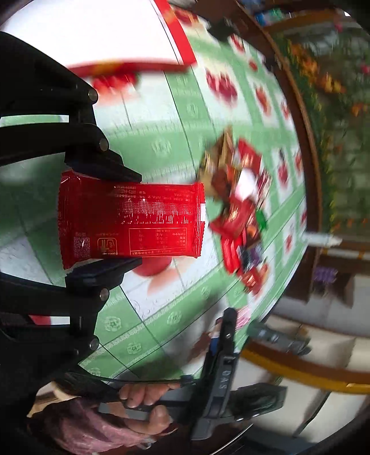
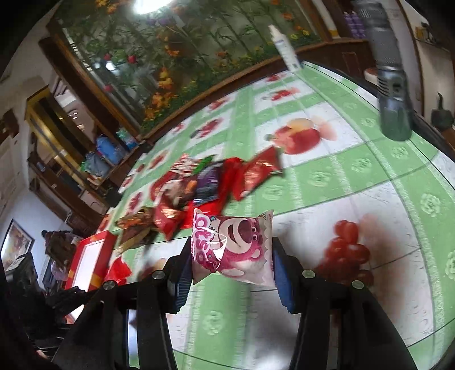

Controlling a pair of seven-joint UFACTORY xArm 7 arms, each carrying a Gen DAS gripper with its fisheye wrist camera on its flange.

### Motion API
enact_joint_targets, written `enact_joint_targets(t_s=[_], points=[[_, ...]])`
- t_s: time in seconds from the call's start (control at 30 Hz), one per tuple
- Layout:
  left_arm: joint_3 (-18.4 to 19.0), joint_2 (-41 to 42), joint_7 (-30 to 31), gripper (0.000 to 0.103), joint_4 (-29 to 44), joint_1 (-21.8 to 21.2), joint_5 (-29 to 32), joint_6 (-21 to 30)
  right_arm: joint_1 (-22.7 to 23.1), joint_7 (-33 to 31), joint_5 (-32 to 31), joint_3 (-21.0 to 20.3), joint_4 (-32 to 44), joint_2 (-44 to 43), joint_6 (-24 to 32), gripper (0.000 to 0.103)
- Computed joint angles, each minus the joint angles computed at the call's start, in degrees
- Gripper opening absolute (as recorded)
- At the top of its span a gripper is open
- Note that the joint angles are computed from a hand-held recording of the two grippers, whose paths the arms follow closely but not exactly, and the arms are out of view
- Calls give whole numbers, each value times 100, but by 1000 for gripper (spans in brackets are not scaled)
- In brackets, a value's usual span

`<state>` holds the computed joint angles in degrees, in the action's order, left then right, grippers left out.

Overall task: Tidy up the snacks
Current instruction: 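Carry both packets to the white tray and release them inside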

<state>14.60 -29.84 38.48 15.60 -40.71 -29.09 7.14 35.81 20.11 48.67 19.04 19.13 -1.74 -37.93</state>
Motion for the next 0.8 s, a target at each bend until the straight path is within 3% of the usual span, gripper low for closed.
enact_joint_targets(t_s=[0.13, 0.3, 0.4, 0.5, 0.6, 0.8], points=[[-275, -725, -390, 48, -427, 701, 284, -212, 138, -132, -430, 35, 474, 390, -153, 51], [-379, -1155, -794, 48, -757, 1521, 717, -467, 454, -551, -908, -131, 1543, 1063, 295, 51], [-292, -1162, -931, 48, -872, 1965, 961, -587, 720, -867, -1116, -292, 2252, 1469, 594, 51], [-162, -1017, -1065, 48, -911, 2408, 1189, -711, 825, -780, -1668, -405, 2977, 1921, 960, 51], [-30, -920, -1200, 49, -952, 2747, 1393, -890, 1184, -910, -1880, -739, 3814, 2388, 1494, 50], [371, -823, -1256, 49, -1012, 3152, 1780, -1101, 1761, -796, -2467, -1207, 5279, 3270, 2247, 50]])
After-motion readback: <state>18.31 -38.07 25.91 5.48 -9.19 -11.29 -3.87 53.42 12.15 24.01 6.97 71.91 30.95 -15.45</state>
